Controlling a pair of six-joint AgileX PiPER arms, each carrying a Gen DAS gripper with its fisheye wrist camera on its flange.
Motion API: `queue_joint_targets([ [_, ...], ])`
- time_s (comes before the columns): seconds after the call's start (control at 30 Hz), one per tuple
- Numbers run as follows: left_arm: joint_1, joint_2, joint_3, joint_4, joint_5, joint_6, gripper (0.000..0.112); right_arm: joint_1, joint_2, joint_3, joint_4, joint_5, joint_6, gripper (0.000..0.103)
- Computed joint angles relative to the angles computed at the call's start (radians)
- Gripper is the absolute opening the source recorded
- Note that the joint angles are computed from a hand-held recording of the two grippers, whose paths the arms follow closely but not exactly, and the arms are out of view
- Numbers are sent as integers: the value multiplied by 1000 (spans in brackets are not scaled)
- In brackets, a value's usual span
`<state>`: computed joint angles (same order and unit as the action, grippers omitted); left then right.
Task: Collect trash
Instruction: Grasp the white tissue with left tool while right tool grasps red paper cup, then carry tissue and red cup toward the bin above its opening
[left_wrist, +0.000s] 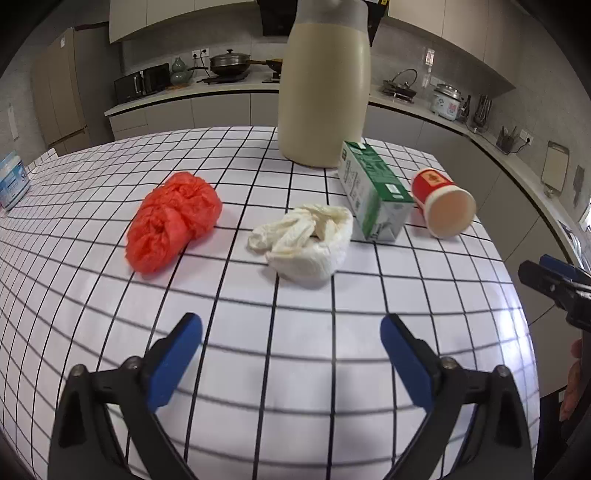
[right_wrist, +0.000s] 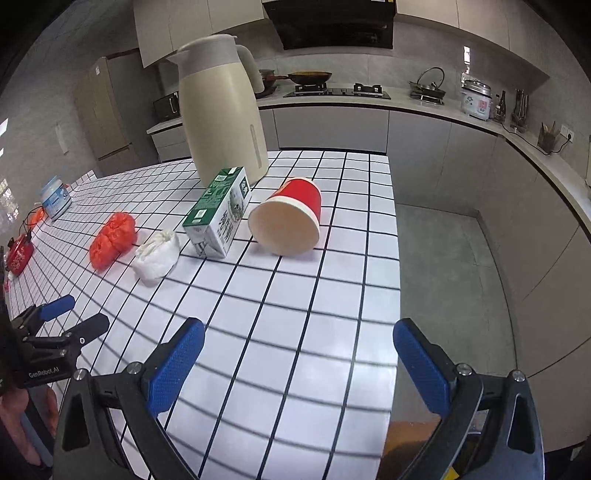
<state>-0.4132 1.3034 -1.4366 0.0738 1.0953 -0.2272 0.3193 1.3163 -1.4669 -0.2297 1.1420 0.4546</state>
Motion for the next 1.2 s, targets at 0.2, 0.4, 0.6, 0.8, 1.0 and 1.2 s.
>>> queue_joint_targets([
  [0.2,53,115,-79,-68,-25,49,90,-113,152,-94,104,-49,-113,87],
  [0.4,72,201,-151,-100,-31,66,83,-179,279,-189,171,-71,-182,78],
  [0.6,94,240,-177,-165,-32,104,74,-228,380,-271,232,-69,-233,59],
  [0.8,104,245,-168,-222,-48,135,41,-253,446,-326,300,-49,-285,18],
  [1.0,121,212,-149,-266,-66,169,22,-252,432,-319,320,-68,-303,7],
  [1.2,133,168,-134,-280,-70,192,20,-251,373,-262,331,-93,-298,6],
])
